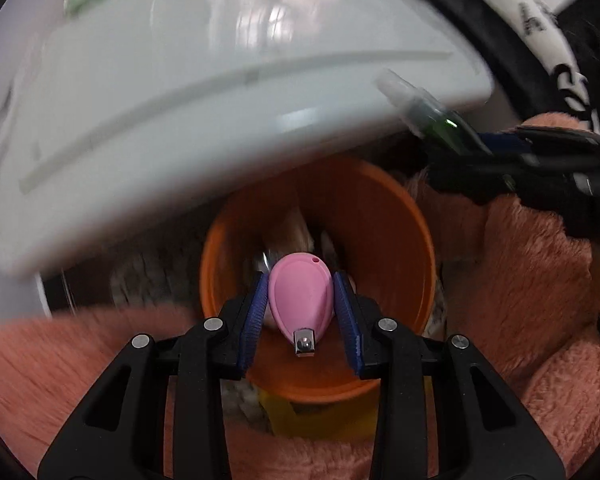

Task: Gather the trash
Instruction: 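Drop the pink nail clipper into the bucket with the left gripper while the right drops the green spray bottle, then drop the purple square cup into the bucket with the left gripper while the right drops the orange-cream tube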

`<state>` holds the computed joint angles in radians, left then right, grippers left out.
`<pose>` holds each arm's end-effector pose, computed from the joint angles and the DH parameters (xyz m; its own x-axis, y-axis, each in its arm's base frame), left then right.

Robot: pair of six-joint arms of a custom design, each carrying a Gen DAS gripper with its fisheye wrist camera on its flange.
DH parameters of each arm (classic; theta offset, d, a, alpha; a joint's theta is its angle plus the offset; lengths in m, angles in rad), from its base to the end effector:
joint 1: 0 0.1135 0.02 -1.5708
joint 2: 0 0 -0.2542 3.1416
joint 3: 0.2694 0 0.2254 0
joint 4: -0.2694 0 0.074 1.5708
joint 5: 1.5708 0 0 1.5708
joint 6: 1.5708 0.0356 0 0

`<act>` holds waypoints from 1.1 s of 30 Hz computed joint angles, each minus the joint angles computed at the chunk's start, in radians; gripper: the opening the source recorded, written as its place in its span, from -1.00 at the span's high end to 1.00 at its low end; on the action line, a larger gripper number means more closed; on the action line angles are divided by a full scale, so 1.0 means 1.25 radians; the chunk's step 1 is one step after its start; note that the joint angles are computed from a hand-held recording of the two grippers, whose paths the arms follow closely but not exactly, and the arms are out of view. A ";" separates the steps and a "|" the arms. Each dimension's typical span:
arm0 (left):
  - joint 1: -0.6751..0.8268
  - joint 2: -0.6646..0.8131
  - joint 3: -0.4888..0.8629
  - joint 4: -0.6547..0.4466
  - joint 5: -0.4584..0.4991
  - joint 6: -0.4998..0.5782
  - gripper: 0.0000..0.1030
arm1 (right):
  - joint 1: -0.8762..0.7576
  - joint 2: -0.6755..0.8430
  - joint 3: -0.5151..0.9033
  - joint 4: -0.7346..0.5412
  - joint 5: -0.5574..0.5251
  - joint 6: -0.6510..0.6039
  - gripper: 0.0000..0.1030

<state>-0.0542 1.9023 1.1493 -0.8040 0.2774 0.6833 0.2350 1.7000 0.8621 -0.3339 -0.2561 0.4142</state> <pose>0.3028 -0.0262 0.1408 -0.7390 0.6482 -0.1836 0.6737 0.7104 -0.2036 0.2749 0.0751 0.1443 -0.9495 0.1730 -0.2617 0.0669 0.9266 0.3700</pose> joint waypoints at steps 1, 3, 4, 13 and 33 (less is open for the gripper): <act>0.002 0.002 -0.012 0.016 -0.018 -0.020 -0.12 | 0.008 0.000 -0.004 -0.002 0.017 0.009 -0.28; 0.013 -0.008 -0.024 0.038 -0.021 -0.048 -0.39 | 0.027 -0.024 -0.020 0.004 0.074 0.039 -0.43; 0.023 -0.020 -0.023 0.036 -0.002 -0.051 -0.39 | 0.025 -0.033 -0.022 0.006 0.078 0.045 -0.43; 0.052 -0.069 0.023 0.059 0.055 -0.104 -0.52 | -0.028 -0.089 -0.013 0.000 0.087 0.059 -0.43; -0.004 0.251 0.561 0.170 0.015 -0.413 -0.53 | -0.200 0.462 0.755 -0.191 0.232 0.158 -0.44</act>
<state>-0.0593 2.2158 1.8511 -0.5911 0.2966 0.1677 -0.0149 2.2779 1.8060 -0.5722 0.0334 0.6115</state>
